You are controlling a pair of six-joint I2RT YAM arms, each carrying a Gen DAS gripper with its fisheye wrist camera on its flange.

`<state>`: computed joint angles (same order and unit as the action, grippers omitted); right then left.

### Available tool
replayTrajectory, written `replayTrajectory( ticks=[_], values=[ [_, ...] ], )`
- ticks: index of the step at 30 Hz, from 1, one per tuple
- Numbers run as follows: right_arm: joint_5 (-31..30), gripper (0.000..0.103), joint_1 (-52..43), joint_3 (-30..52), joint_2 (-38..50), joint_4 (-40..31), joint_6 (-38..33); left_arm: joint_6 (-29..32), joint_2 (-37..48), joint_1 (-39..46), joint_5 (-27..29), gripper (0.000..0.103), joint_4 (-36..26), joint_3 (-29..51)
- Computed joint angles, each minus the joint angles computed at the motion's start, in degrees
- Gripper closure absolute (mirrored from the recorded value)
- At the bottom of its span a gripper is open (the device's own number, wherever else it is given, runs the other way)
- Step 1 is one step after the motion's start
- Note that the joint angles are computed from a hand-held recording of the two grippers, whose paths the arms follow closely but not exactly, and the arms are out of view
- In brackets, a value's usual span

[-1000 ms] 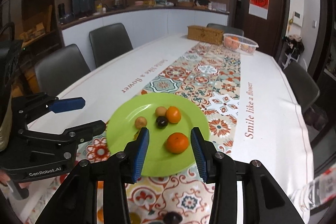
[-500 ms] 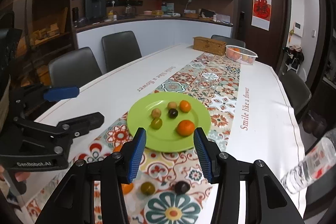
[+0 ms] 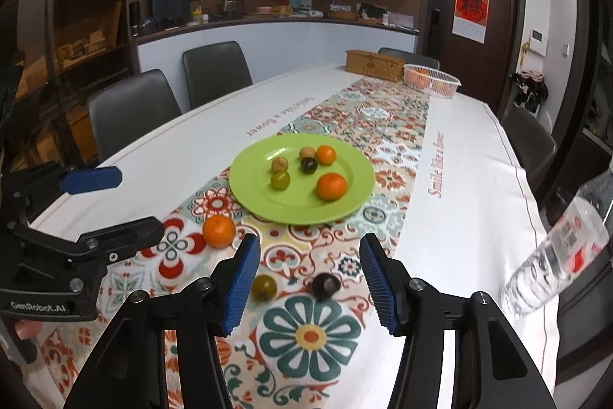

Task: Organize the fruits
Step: 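Withdraw both open tools back toward the remaining fruits, then grasp an orange with the left tool while the right tool grasps the dark plum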

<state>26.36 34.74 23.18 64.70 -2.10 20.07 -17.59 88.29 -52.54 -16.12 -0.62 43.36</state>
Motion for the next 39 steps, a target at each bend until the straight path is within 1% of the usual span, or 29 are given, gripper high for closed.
replayTrajectory(
  ticks=[4,15,20,24,28,30,34,37,39],
  values=[
    [-1.68,0.048,-1.47,-1.4,0.9,0.73,0.35,-1.82,2.36,-1.33,-1.38,0.023,0.18,-0.06],
    [-6.45,0.048,-6.19,-3.92,8.16,6.12,-1.44,-4.42,11.22,-2.19,-1.63,0.023,1.74,2.21],
    [-9.47,0.048,-9.11,-3.68,13.37,9.64,-3.13,-4.68,15.42,-2.04,-1.44,0.023,1.82,4.16],
    [-12.15,0.048,-11.16,-2.22,18.91,12.3,-4.22,-4.52,17.27,-1.36,-0.49,0.023,2.05,5.16],
    [-14.32,0.048,-12.9,-1.12,22.52,14.41,-4.7,-4.71,19.01,-0.74,0.49,0.024,1.91,6.45],
    [-14.87,0.049,-13.69,-0.35,24.28,15.19,-4.81,-5.01,19.94,-0.62,0.65,0.029,1.44,7.36],
    [-16.01,0.05,-14.96,0.86,26.4,15.86,-4.85,-5.01,21.53,-0.72,0.24,0.033,0.77,9.13],
    [-16.47,0.051,-15.41,1.65,27.59,16.1,-5.21,-5.19,22.55,-0.41,1.14,0.039,0.29,10.2],
    [-16.87,0.055,-15.65,2.23,28.3,15.95,-5.37,-5.14,23.29,-0.12,1.88,0.048,0.4,10.72]
  ],
)
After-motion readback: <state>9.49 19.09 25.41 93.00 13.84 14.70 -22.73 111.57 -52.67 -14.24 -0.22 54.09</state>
